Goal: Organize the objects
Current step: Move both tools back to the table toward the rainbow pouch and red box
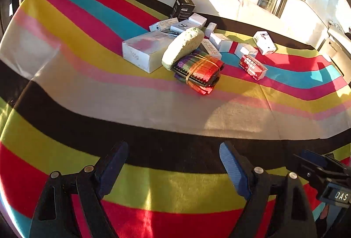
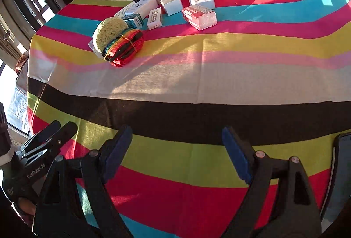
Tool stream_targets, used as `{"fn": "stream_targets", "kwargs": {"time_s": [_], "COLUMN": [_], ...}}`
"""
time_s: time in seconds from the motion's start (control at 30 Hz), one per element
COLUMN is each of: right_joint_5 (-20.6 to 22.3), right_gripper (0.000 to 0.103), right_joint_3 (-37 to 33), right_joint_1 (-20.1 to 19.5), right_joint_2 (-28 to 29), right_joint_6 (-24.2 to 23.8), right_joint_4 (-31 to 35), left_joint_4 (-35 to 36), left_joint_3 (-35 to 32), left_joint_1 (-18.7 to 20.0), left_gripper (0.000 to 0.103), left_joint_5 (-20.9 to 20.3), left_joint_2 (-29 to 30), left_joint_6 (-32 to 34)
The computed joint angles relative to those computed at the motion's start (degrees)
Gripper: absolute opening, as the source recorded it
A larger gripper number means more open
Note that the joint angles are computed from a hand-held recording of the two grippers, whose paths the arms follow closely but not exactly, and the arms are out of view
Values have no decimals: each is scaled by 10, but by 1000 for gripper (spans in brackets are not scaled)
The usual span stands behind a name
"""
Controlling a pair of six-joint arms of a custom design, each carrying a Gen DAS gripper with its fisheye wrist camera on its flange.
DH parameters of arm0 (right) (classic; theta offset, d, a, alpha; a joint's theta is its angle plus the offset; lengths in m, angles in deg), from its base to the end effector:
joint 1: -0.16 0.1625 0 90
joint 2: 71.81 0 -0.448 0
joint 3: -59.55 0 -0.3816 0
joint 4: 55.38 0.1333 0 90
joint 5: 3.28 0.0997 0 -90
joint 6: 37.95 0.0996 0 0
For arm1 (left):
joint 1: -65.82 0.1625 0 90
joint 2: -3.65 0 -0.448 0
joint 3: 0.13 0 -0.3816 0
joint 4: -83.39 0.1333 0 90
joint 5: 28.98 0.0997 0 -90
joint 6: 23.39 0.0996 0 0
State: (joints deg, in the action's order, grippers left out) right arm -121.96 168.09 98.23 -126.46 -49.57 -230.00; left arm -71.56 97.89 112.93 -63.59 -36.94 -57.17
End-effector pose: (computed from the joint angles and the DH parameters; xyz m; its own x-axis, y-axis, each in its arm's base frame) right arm 0.1709 -0.5964 0.1954 -0.8602 -0.0542 0.5070 -0.3001 0.8577 -0.4174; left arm -0.2859 -0.6241 0.0894 -0.7820 -0.1481 -0.6054 0.2887 0.7748 -0.5625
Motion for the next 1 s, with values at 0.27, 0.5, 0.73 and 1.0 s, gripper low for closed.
{"fn": "stream_targets", "kwargs": {"time_s": [0.27, 0.5, 0.73, 1.0], "right_joint_5": [39, 51, -24, -83], "right_gripper": [86, 88, 88, 89], "right_joint_3": [3, 2, -56, -273], "right_joint_1": [-21, -25, -4, -17], "right_joint_2": [-15, -18, 21, 150], "right_joint_6": [17, 7, -100, -172], "right_joint_4": [1, 8, -1, 70], "left_joint_4": [98, 58, 9, -4], "left_joint_3": [-203, -183, -38, -6], "left_joint_1": [52, 43, 16, 6], "left_gripper": [91, 76, 75, 74], "left_joint_5": [-9, -18, -18, 22], "left_joint_2": [98, 91, 22, 16], "left_joint_6": [144, 156, 88, 66]}}
